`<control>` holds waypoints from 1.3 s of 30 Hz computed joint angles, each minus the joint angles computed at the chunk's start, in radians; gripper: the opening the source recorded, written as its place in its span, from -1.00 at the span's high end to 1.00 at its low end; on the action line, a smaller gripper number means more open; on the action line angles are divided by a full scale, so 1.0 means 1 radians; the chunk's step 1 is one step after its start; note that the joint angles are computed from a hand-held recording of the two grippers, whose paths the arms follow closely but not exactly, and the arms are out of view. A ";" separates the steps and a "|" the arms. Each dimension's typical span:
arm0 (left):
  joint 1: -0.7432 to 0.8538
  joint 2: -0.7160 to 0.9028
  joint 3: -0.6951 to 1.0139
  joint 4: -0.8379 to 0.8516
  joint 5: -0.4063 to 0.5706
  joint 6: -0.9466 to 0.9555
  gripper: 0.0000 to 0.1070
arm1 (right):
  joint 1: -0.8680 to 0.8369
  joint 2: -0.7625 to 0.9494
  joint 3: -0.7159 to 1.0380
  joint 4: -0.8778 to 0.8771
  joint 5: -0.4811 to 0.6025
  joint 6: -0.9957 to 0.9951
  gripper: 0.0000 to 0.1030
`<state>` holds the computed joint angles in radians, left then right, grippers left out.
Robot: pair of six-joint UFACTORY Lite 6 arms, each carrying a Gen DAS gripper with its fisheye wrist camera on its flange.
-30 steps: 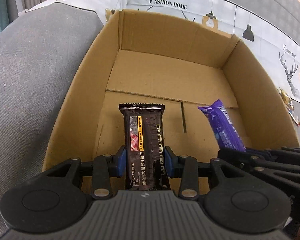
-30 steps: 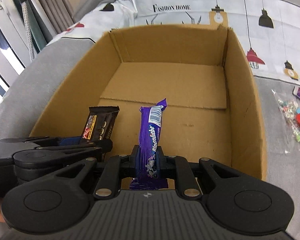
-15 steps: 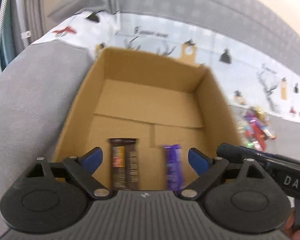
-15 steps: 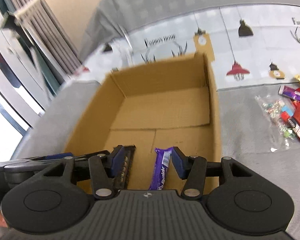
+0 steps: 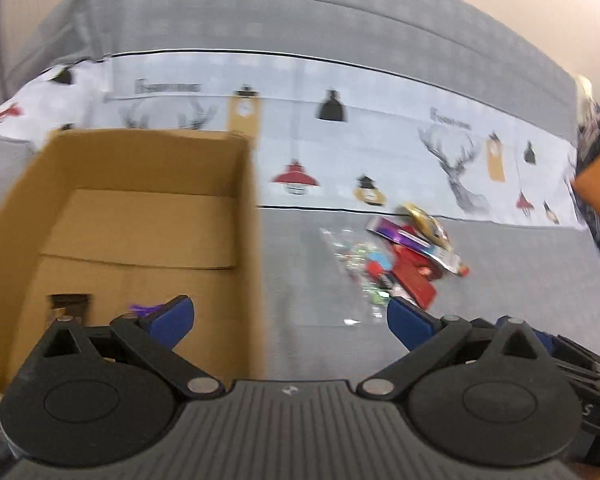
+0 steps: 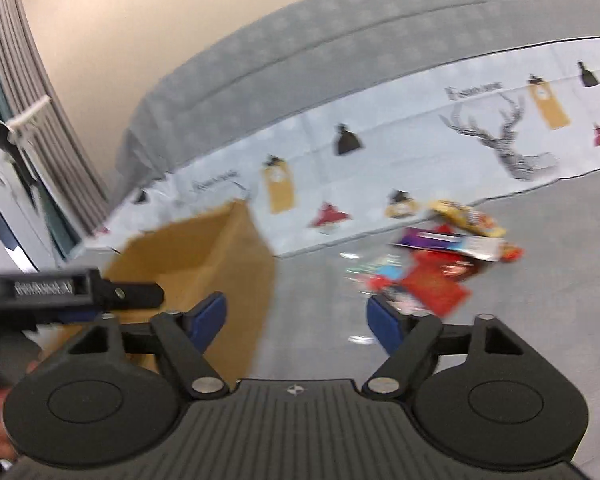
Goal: Organize snacks
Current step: 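Grasp the candy bag with the left tool while the right tool grasps a red packet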
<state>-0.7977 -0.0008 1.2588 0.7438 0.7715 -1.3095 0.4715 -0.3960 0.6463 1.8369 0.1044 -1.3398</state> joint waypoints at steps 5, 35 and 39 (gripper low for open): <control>-0.012 0.240 0.156 0.007 -0.064 -0.003 -0.40 | -0.237 0.046 -0.067 0.021 0.167 -0.113 -0.17; 0.227 1.054 0.919 -0.471 -0.209 0.431 0.73 | -0.277 1.024 0.686 -0.206 0.228 -0.265 0.26; 0.231 0.925 0.736 -0.459 -0.289 0.372 0.78 | -0.299 0.982 0.640 -0.103 0.243 -0.334 0.62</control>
